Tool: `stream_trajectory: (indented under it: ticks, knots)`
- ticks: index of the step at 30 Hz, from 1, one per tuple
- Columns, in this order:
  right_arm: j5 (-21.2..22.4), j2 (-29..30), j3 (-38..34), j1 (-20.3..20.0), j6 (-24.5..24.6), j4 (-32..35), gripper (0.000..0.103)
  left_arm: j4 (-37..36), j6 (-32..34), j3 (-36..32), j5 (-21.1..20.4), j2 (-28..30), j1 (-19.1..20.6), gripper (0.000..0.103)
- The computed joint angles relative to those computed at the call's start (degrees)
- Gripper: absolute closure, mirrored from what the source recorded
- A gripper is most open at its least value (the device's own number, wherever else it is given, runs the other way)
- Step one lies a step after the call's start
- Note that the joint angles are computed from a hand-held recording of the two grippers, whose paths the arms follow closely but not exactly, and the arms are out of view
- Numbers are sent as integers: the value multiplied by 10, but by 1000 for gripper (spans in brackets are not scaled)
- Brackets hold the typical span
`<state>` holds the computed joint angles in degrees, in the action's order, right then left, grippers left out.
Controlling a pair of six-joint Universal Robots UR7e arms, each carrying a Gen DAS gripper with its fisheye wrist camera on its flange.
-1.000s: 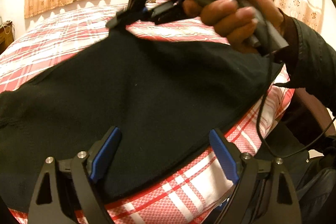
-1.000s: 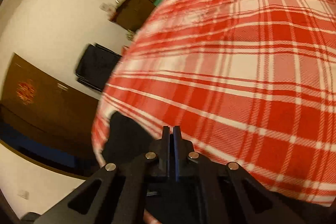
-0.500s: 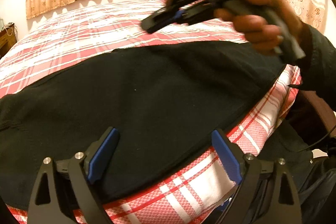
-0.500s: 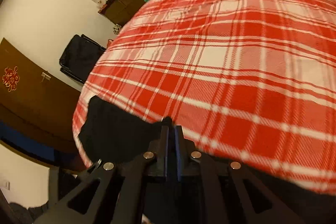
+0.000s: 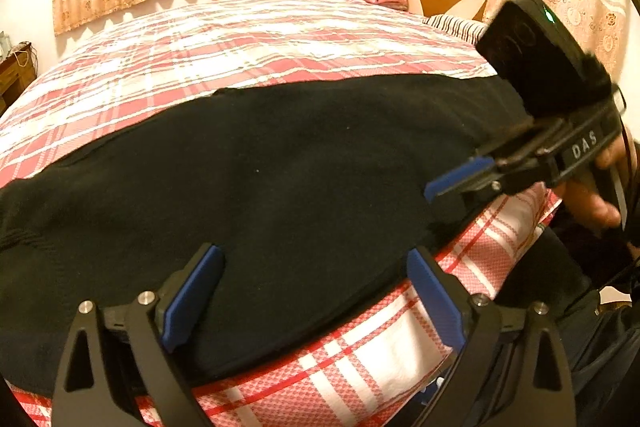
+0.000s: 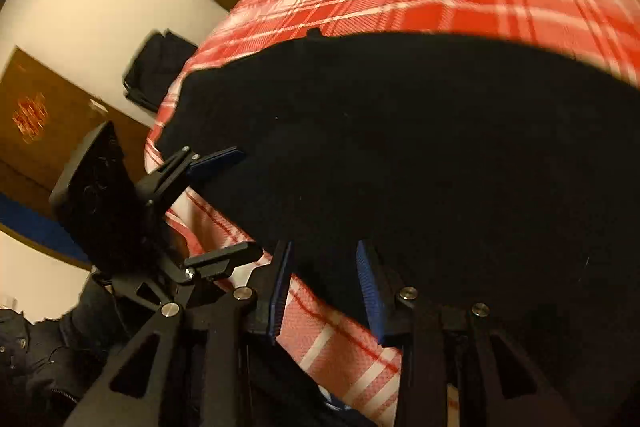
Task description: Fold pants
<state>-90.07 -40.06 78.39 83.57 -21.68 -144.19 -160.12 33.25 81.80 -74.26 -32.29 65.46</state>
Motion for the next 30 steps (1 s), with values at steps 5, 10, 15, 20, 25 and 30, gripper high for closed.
stream_trajectory:
  ticks: [5,10,15,20,25,30]
  knots:
    - [11,-21,31,-6,-4,-13,68,-4,-24,0,-16,-10,-1,7]
    - [-18,-72,93,-8,-1,-122,68,-29,-25,-6,-29,-8,-5,7]
    - [-84,-140,166,-31,36,-259,65,-3,-24,-32,-28,14,-9,7]
    - [-129,-173,200,-60,85,-269,60,21,-24,-34,-23,27,-11,3]
    - [-77,-195,236,-80,58,-285,60,18,-13,-21,-4,21,-20,2]
    - [-55,-193,233,-83,72,-285,60,23,-33,-22,-11,12,-20,2]
